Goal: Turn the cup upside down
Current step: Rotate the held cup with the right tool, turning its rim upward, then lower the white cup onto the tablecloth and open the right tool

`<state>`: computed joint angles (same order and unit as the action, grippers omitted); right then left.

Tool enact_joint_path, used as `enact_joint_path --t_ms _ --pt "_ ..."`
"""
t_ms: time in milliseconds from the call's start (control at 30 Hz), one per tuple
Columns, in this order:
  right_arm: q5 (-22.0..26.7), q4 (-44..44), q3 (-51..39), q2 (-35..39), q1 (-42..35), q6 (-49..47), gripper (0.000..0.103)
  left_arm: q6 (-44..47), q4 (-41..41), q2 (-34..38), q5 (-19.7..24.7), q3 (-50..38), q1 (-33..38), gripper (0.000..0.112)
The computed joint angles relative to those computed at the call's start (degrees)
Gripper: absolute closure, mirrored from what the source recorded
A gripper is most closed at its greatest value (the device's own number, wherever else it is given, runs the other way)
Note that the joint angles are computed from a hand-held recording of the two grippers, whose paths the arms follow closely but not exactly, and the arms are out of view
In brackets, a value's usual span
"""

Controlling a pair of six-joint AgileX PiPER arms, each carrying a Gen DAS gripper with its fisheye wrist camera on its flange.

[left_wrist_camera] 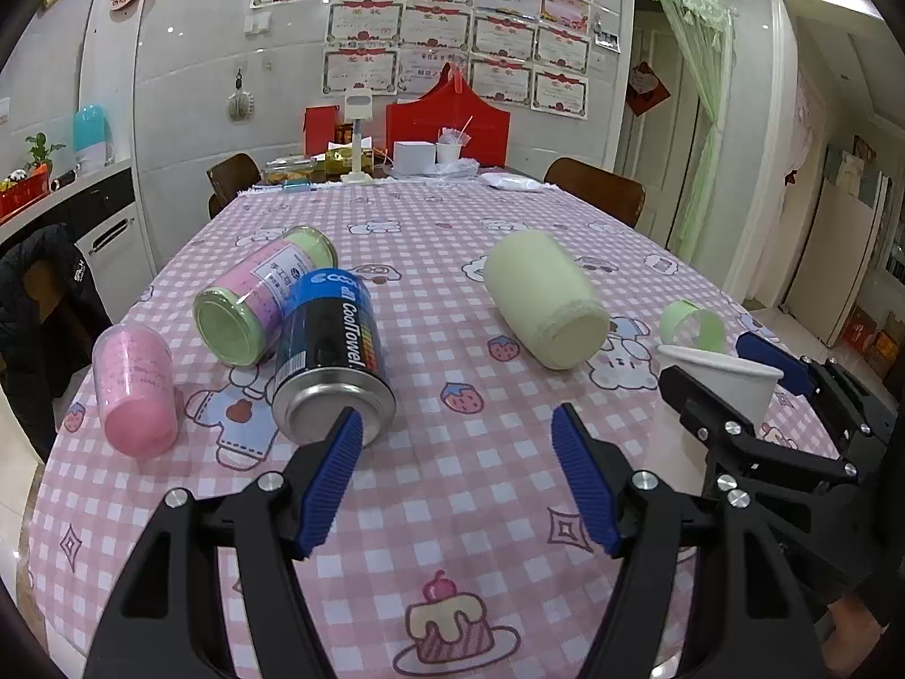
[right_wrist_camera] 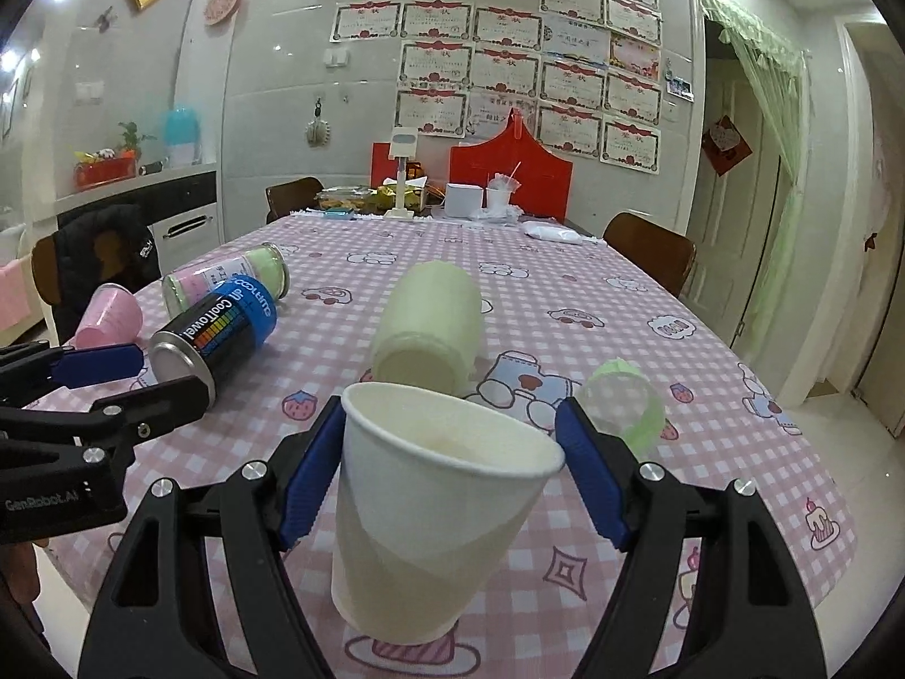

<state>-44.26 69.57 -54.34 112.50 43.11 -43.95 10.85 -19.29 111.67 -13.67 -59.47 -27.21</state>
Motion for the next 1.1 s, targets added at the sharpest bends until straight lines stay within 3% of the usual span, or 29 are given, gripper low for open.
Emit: enact_joint_path --t_ms 200,300,467,533,633,967,1100 --pt "1.6 -3.0 2.3 -1.4 -0.3 4.3 0.030 7.4 -7.9 -1.0 -1.3 1.7 -1.7 0.044" --pt "2.1 -5.5 3.8 -2.1 -0.3 7.5 0.023 9.9 -10.8 -1.8 -2.1 2.7 -2.3 0.044" --pt "2.1 -7.8 5.5 -3.5 0.1 10.1 0.023 14.9 -16.6 -3.6 -3.2 4.3 -3.4 0.044" --pt "2.2 -9.4 6.7 -4.6 0.0 12.4 0.016 16.4 -18.3 -4.4 -3.7 5.0 -3.9 0.044" --pt "1.9 -11.4 8.6 -6.3 0.1 15.0 0.014 20.2 -22.1 -6.1 -5.0 6.3 -5.1 0.043" --pt "-0.7 -7.6 13.5 -14.4 3.3 13.1 0.014 26.7 -30.5 -13.8 -11.3 12.2 -10.0 0.040" --pt "-3.2 -4.3 15.2 -17.4 5.4 10.6 0.012 29.0 -33.8 -16.6 -14.9 14.2 -12.8 0.031"
